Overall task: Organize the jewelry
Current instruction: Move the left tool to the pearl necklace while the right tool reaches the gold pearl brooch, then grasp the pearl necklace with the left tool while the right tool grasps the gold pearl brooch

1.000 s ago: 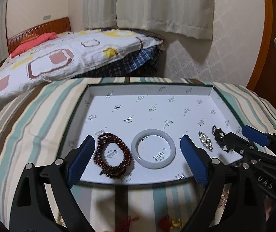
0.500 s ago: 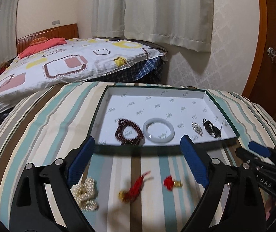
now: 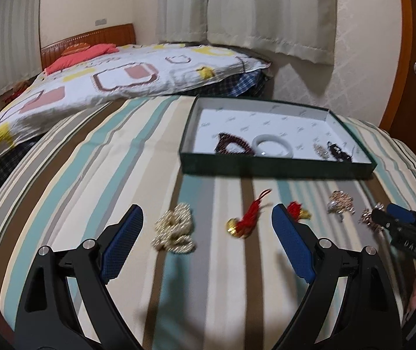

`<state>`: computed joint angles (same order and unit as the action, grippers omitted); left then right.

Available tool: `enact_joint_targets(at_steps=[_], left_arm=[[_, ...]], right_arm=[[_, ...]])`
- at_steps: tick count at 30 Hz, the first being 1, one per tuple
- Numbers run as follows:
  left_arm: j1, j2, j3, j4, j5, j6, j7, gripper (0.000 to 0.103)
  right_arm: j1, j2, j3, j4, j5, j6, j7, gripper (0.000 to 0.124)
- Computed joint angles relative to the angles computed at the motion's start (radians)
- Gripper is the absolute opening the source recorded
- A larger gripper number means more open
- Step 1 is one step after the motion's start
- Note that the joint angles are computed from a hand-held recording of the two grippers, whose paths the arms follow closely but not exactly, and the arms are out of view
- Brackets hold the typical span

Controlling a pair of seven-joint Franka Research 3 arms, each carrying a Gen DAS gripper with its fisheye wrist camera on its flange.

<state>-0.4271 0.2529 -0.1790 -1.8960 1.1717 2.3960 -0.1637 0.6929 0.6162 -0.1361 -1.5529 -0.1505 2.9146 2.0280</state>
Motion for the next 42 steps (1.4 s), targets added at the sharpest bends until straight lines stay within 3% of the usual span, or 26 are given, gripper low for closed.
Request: enact_joint_targets(at_steps=[5, 16, 24, 28, 37, 42], left_arm=[[0.007, -0.002, 0.001, -0.014, -0.019, 0.01, -0.006, 0.088], [0.006, 0.001, 0.002, -0.017, -0.023, 0.001, -0.011, 0.088], [0.013, -0.001, 0.002, -0.029, -0.039, -0.001, -0.007, 0.088], [0.018, -0.002, 0.004, -0.037, -0.054, -0.001, -0.009, 0.088], [0.039, -0.003, 0.009, -0.055, -0.1, 0.016, -0.005, 0.088], [0.047, 0.003, 0.01, -0.05, -0.122, 0.021, 0.018, 0.087]], right_arm=[[-0.045, 0.009, 0.058, 0.015, 0.047, -0.027, -0.053, 0.05], [-0.023, 0.0, 0.053, 0.006, 0.032, -0.045, -0.082, 0.037], [0.005, -0.01, 0.025, -0.017, 0.011, -0.02, -0.05, 0.035], [0.014, -0.019, 0.013, -0.023, -0.001, -0.003, -0.043, 0.028], [-0.01, -0.011, 0.037, -0.017, 0.025, 0.0, -0.055, 0.03], [-0.023, -0.002, 0.046, -0.004, 0.045, -0.018, -0.057, 0.047]])
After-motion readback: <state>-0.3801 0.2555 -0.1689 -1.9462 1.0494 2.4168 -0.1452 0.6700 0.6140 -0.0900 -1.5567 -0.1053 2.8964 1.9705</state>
